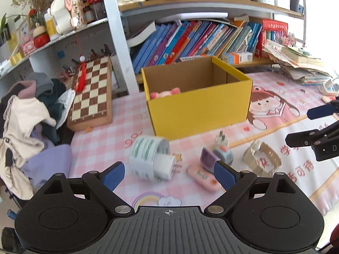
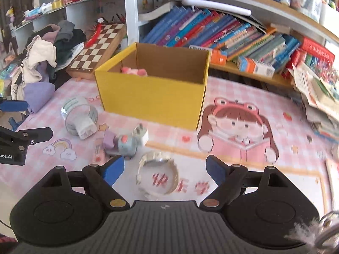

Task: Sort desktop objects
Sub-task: 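Withdraw both tools back toward the remaining desk objects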

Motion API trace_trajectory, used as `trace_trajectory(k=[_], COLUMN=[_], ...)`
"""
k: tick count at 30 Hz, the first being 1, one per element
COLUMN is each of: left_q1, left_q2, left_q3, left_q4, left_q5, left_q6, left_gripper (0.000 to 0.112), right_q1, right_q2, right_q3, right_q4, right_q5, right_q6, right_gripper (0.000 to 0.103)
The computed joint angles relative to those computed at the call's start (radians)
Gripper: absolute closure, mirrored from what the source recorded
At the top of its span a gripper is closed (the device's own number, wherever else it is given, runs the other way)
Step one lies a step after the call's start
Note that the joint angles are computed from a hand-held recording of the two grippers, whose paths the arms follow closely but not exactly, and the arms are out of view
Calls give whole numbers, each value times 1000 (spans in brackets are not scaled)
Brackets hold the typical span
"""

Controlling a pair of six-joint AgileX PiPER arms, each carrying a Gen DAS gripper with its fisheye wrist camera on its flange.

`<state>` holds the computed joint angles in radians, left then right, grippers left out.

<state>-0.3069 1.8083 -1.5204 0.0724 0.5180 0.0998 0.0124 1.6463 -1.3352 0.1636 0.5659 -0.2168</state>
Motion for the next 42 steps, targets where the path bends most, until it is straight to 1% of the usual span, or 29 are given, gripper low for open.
trace_trajectory(k=[9,15,19,24,27,32,37,39,42], left_q1=[52,68,56,42,44,58,59,55,49], left_q2=[-54,-80,-93,-91,-86,-68,-45,-35,-19], left_q3=[119,188,229,245,246,223,197,184,162], left_q4=[-76,-121,-143,-170,-177,-174,-161,-147,-113], left_q5=[-32,-39,-56,-64,-70,-65,-57,-56,-51], left_q6=[111,141,167,225,230,203,165,143,100], left_gripper=[19,18,18,18,18,18,18,18,18], right_q1=[112,162,184,201,207,200,182,168,147], right_q2=[-51,-60,-68,-46,-37,-25,3,16,44], right_q3=[120,152,175,154,147,131,99,82,48], right_q4=[-181,-256,-268,-273,-286,-291,-268,-253,-225], right_q5=[-15,-4,2,16,22,24,36,38,47], right_q6=[203,328,378,381,396,407,376,359,325], right_gripper=[15,12,12,12,12,12,15,21,22])
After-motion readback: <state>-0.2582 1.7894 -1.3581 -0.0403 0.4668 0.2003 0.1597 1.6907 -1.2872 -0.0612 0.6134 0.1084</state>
